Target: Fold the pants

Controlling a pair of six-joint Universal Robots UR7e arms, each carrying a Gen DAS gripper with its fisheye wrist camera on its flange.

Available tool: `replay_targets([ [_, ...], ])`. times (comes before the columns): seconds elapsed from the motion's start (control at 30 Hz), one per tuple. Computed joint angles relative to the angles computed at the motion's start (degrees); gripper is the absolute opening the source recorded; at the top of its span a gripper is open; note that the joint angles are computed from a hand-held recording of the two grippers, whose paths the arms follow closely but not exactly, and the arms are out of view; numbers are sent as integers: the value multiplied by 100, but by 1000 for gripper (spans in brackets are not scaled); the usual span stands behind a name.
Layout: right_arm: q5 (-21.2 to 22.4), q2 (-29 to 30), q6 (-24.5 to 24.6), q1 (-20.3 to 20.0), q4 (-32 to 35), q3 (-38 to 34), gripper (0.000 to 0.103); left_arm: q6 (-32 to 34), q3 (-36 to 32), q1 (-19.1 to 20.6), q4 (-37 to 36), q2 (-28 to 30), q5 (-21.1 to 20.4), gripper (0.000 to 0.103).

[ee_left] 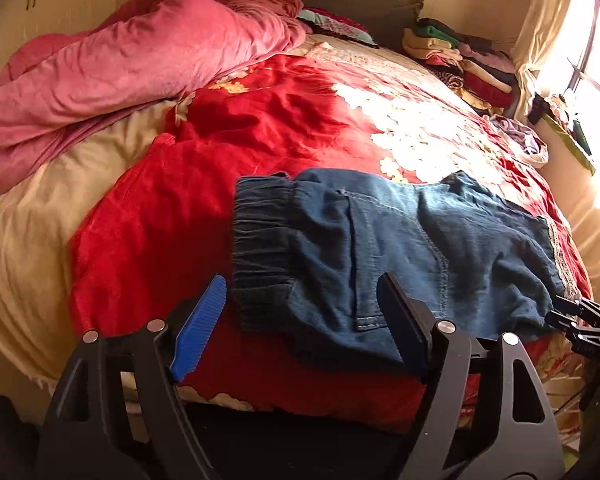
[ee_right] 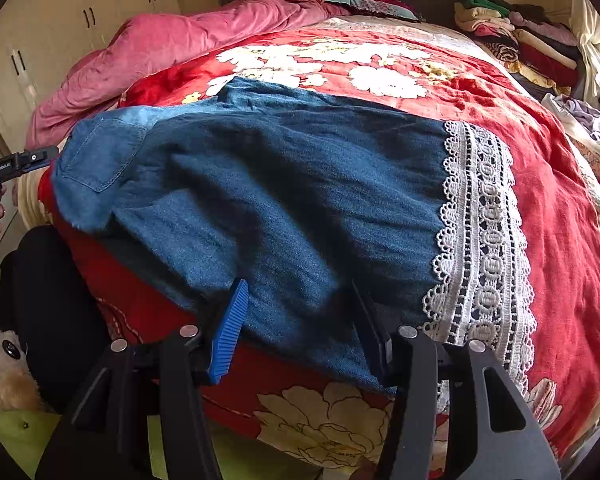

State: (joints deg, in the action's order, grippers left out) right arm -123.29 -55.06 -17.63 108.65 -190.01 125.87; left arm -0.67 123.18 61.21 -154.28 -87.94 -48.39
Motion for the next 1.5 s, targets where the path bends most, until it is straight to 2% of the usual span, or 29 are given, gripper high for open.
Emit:
replay_targets([
  [0.07,41,4,2,-6,11,-11,51,-47,-96,79,34,160,103,72],
  [0.1,27,14,-10,-3,25,-23,53,32,-135,108,-89,291,125,65],
  [0.13,18,27,0,-3,69,-41,54,106,-161,137,-172,379,75,38],
  [0.17,15,33,20,-4,134,-60,56,177,-213,171,-146,455,-22,35],
  [0.27,-11,46,53,8,185,-69,57,405,-262,133,-408,501,32,35],
  [0.33,35,41,68,-13,163,-46,57,483,-330,151,-540,482,145,35],
  [0.43,12,88,36,-12,158,-54,58,340,-487,380,-357,541,-48,38],
  [0.53,-29,109,1,5,195,-81,60,265,-394,424,-432,542,-82,43],
  [0.67,16,-2,-90,29,93,-18,60,245,-120,111,-506,257,189,46],
  [0.73,80,-51,-156,43,-52,24,60,305,28,-120,-569,115,378,55],
  [0.77,96,-58,-189,49,-113,29,60,309,98,-244,-584,58,417,56],
  [0.87,110,-14,-229,59,-152,-46,60,369,174,-497,-528,97,200,59],
  [1.0,57,69,-139,40,117,-157,60,588,157,-679,-337,533,-221,63],
  [1.07,-50,72,65,1,474,-205,60,632,131,-675,-161,752,-405,64],
  [1.23,94,29,80,-85,323,-71,60,534,81,-537,355,1172,-424,68],
  [1.4,324,-132,36,-140,323,9,60,539,90,-470,427,1087,-553,69],
  [1.5,521,-361,-64,-169,-110,145,60,463,60,-499,507,901,-733,69],
])
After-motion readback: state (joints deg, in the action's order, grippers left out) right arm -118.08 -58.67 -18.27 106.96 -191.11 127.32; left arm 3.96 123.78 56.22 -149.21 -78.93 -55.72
